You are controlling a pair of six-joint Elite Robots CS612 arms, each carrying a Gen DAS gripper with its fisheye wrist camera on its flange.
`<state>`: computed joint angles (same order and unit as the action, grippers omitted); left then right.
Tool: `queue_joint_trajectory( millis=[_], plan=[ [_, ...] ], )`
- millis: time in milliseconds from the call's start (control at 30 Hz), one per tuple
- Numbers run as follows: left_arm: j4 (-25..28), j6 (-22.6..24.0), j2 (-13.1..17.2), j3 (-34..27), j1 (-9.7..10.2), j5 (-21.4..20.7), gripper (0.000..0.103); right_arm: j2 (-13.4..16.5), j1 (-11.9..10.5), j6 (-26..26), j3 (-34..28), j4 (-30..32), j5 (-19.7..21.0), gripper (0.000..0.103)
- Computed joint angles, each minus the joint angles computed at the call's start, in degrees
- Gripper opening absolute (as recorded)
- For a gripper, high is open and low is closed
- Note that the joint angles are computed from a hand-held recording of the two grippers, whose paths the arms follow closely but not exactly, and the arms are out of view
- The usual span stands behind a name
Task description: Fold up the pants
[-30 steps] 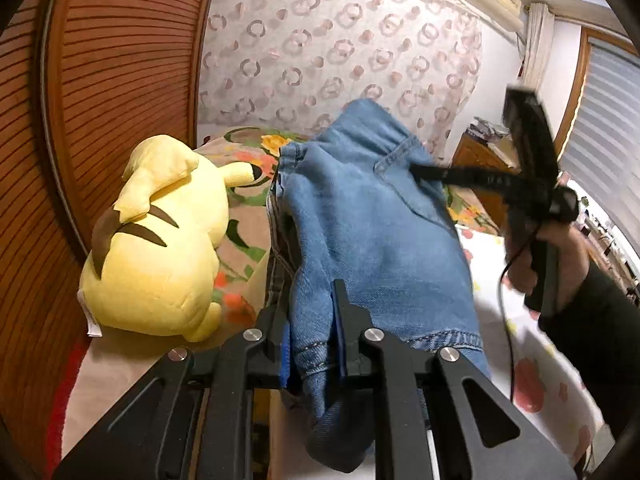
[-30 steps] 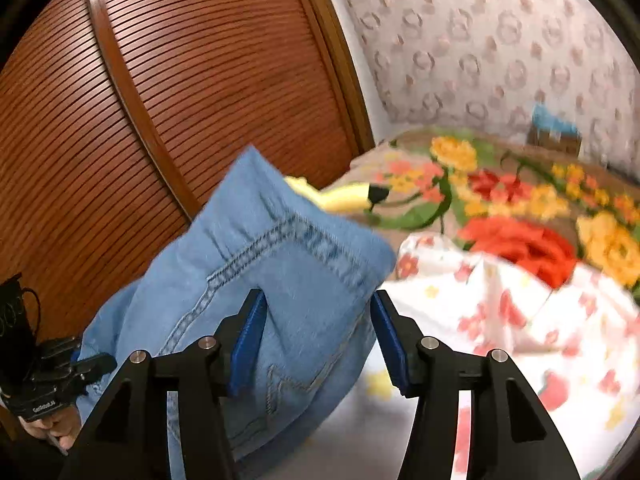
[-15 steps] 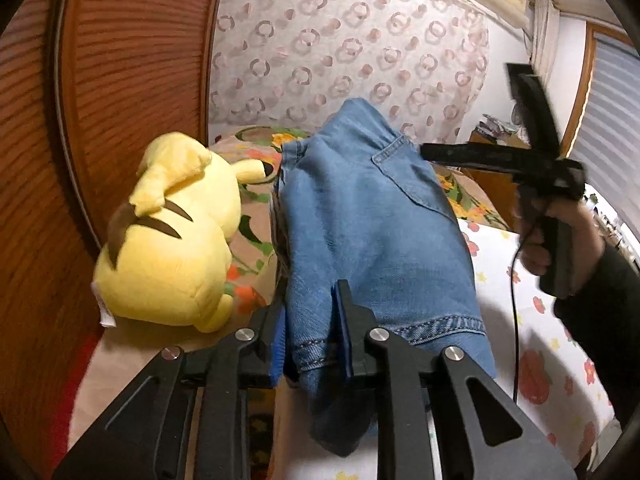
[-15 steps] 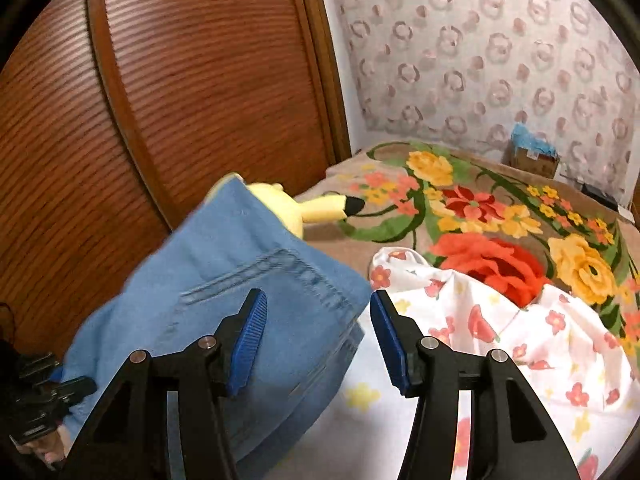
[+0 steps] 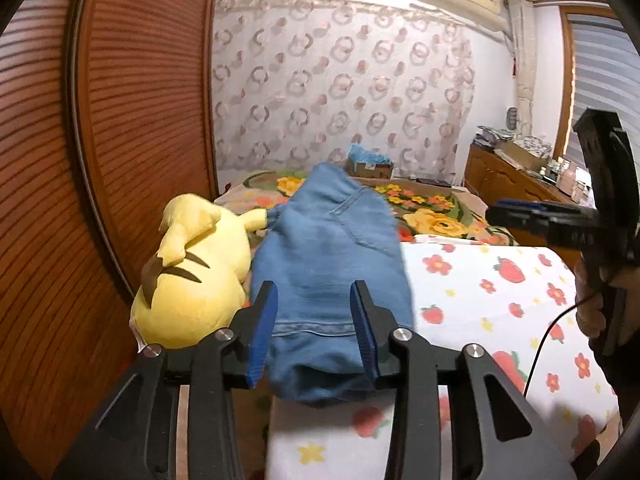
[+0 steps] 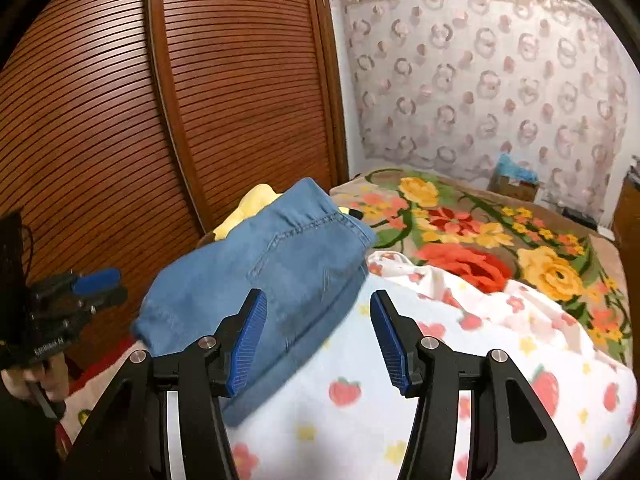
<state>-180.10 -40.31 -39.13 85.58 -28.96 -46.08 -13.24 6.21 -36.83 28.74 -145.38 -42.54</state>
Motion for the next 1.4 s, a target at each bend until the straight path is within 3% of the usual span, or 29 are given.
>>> queue_joint_trajectory(
  millis=[133,200,267,367,500,667,767,833,1067,1267,1400],
  plan=[
    [-0.8,1.1,-0.2,-0.4,-1.26,0.6,0.042,-6.4,-1.8,0.2,13.1,-7.4,1.0,0.056],
    [-1.0,1.8,-0.1,-0.6,-1.94,0.9,0.052,-9.1,-2.9,0.4,18.6,-11.0,1.7,0.056],
    [-1.6,2.8,0.0,-1.0,-2.55,0.7,0.054,-10.7,-3.8,0.8,22.2,-13.8,2.0,0.056],
    [-2.9,4.0,0.3,-1.5,-3.41,0.3,0.075,-12.8,-5.1,1.6,26.9,-17.4,2.5,0.056],
    [-3.7,5.5,0.9,-2.6,-4.45,-0.5,0.086,-15.3,-6.8,2.9,32.6,-22.0,2.6,0.056],
    [-3.5,6.9,1.9,-4.7,-6.32,2.2,0.087,-18.3,-8.7,6.1,39.8,-29.3,1.4,0.056],
    [-4.6,7.4,2.1,-5.3,-7.12,1.6,0.087,-20.5,-9.9,8.8,44.4,-34.6,0.9,0.056],
    [-5.2,7.3,2.0,-5.5,-7.55,1.4,0.087,-21.7,-10.4,11.3,47.1,-38.6,-0.4,0.062],
    [-3.3,5.4,1.9,-6.7,-8.81,3.0,0.087,-26.1,-11.8,15.8,55.1,-48.9,-4.7,0.066],
    [1.9,3.1,1.5,-7.6,-9.35,5.2,0.087,-28.2,-12.3,18.3,59.6,-54.9,-5.5,0.066],
    [1.3,3.9,1.7,-7.8,-9.64,5.2,0.087,-27.6,-11.8,19.6,59.8,-56.2,-6.3,0.066]
  ],
)
